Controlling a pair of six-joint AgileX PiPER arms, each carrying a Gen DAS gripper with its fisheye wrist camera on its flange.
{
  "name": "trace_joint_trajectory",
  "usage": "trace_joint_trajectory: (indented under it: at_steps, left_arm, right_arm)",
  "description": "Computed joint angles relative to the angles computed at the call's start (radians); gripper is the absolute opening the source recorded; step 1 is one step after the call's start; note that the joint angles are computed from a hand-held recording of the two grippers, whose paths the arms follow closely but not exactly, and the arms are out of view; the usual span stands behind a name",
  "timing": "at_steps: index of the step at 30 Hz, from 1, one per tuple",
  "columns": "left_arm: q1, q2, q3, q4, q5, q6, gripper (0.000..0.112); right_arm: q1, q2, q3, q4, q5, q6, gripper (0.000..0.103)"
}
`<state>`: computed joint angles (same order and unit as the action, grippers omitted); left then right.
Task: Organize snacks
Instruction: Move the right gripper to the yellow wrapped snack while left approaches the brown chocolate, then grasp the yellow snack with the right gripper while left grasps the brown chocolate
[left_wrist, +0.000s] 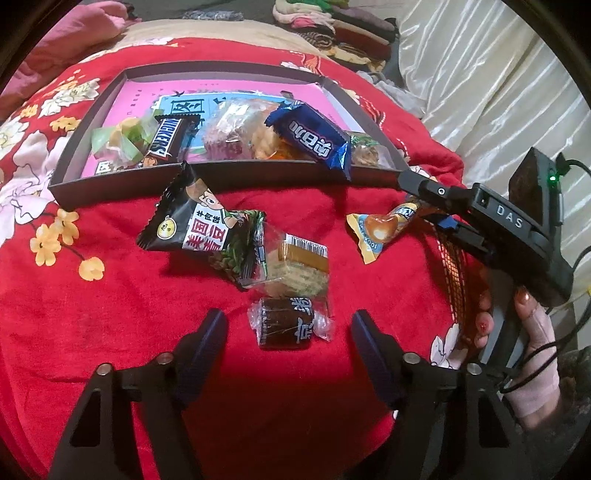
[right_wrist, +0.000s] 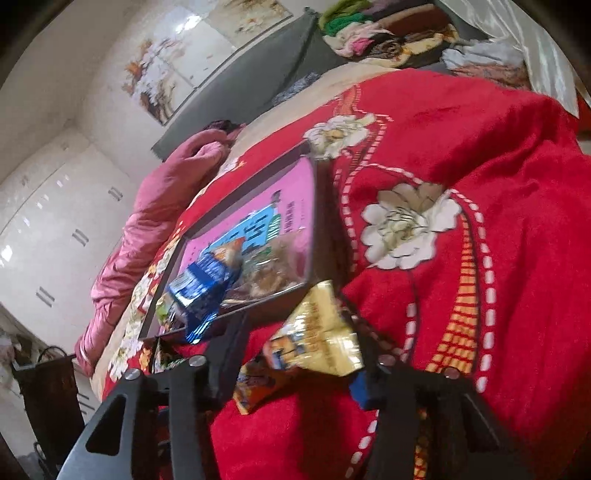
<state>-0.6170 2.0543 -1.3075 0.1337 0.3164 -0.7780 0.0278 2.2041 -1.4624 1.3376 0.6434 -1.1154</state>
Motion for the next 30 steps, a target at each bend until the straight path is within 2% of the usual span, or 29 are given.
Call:
trace_joint_trajectory:
  at_steps: [7,12,16,22,27,30]
  left_arm:
    - [0.000,0.025,-0.025,-0.033,0.007,0.028,0.050]
    - [-0.002,0.044,-0.044,-0.031,0.010,0.027,0.041]
    - [0.014,0.034,-0.013,-0.110,-0.025,0.092,0.039]
    - [0.023,0.005,0.019,-0.198,-0.035,0.176,0.038]
    - [0.030,-0.052,0.064,-0.184,-0.034,0.164,0.038]
    - [0.026,-0.088,0.088,-0.111,-0.040,0.089,0.038]
  right_arm:
    - [0.046,0.002,-0.020,-0.054,0.010,-0.022,0.035]
    - [0.049,-0.002,-0.015,-0.049,0.017,-0.041,0.031]
    - [0.046,-0.019,0.007,-0.019,0.020,-0.080,0.031]
    - [0.037,-0.057,0.050,0.079,0.037,-0.192,0.031]
    - [0.031,-0.073,0.064,0.132,0.057,-0.244,0.031]
    - [0.030,-0.081,0.070,0.155,0.061,-0.269,0.031]
